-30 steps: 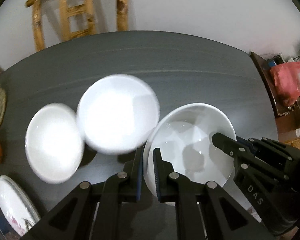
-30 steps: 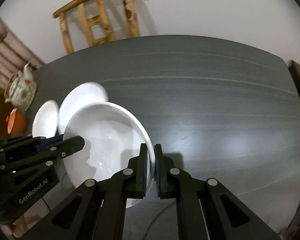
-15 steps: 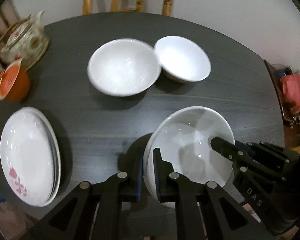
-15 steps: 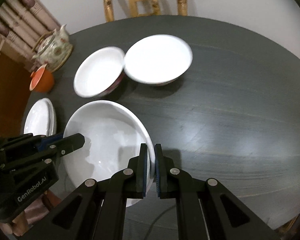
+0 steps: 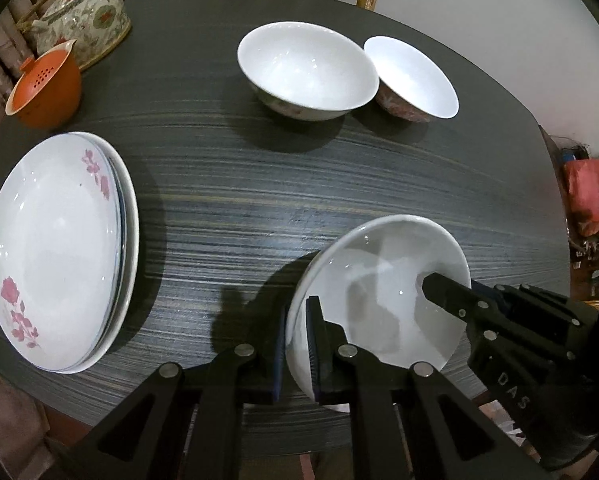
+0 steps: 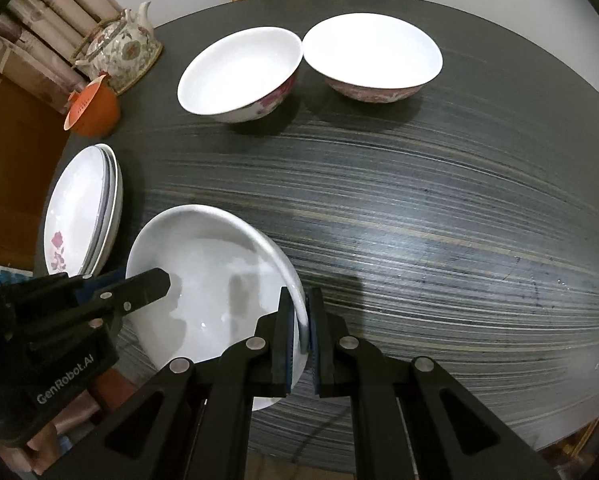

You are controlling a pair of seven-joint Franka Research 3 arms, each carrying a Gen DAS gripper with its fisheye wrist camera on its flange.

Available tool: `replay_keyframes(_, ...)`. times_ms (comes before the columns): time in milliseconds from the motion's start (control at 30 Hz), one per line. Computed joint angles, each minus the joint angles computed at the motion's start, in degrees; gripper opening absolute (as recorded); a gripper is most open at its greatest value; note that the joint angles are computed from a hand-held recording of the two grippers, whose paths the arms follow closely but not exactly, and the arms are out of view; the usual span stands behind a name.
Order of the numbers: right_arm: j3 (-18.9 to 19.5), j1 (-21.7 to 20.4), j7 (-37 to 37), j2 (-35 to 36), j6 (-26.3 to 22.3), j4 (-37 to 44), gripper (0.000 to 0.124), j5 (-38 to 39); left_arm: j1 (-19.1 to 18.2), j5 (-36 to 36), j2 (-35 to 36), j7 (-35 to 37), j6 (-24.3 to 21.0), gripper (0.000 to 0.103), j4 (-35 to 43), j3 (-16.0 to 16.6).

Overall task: Organize plates and bowls
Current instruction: 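Carry the white bowl with both grippers toward the plate stack and lower it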

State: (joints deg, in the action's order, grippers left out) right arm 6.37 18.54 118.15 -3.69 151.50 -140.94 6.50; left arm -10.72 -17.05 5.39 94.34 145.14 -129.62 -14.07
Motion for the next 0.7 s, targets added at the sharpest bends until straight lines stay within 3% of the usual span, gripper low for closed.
replay_keyframes(700,-0.3,0.6,-1.4,1.4,2.4,-0.5,0.010,3.0,-0.3,-2.0,-1.6,2.0,3.1,0.009,-2.5,0.1)
